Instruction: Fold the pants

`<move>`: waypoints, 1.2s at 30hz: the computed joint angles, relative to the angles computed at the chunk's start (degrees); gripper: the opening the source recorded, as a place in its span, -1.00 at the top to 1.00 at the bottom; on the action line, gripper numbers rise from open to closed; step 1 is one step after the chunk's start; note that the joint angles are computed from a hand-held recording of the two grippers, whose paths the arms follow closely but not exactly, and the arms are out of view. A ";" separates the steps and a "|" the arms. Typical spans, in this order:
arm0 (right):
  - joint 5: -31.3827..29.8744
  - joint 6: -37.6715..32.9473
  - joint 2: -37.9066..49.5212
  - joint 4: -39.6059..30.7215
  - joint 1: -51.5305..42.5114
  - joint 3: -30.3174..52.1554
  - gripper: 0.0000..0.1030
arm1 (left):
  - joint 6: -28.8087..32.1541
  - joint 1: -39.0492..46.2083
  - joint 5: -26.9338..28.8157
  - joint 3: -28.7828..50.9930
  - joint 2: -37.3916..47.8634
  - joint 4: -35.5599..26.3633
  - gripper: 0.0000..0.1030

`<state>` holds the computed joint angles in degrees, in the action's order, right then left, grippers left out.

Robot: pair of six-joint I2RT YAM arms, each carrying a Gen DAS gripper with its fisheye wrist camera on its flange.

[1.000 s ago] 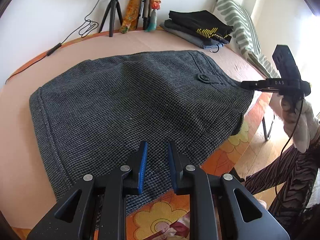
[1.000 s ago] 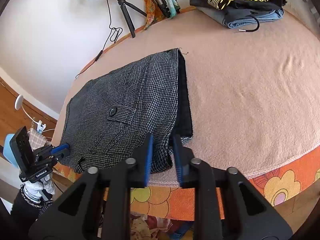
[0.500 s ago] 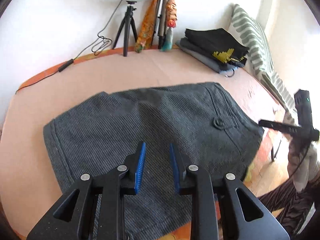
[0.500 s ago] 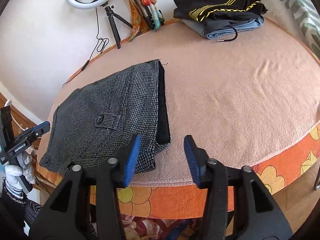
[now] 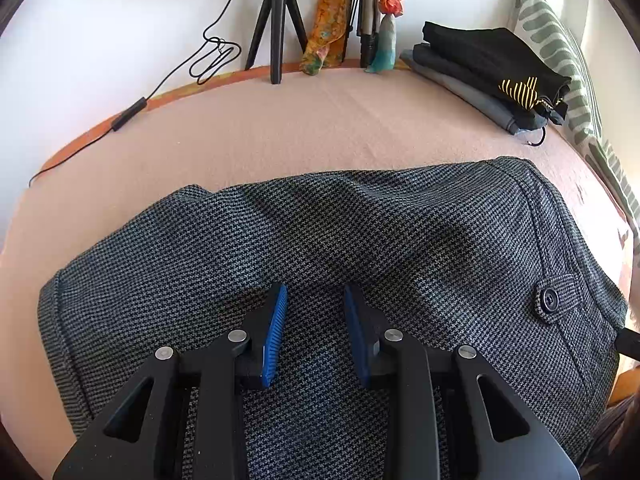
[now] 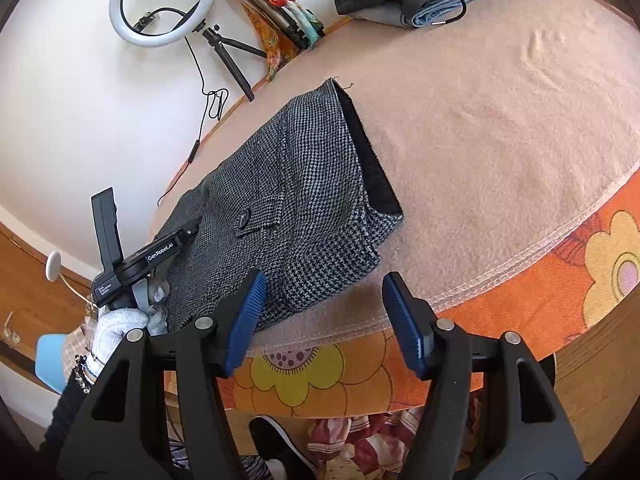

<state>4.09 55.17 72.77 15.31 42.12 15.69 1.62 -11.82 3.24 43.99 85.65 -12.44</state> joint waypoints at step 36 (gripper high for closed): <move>13.26 4.48 8.82 9.45 8.27 3.21 0.71 | -2.85 -8.68 -7.47 -10.64 -12.06 0.75 0.32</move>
<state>17.35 59.65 81.60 24.76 50.39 18.90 -1.23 -20.50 -4.23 33.35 73.59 -11.69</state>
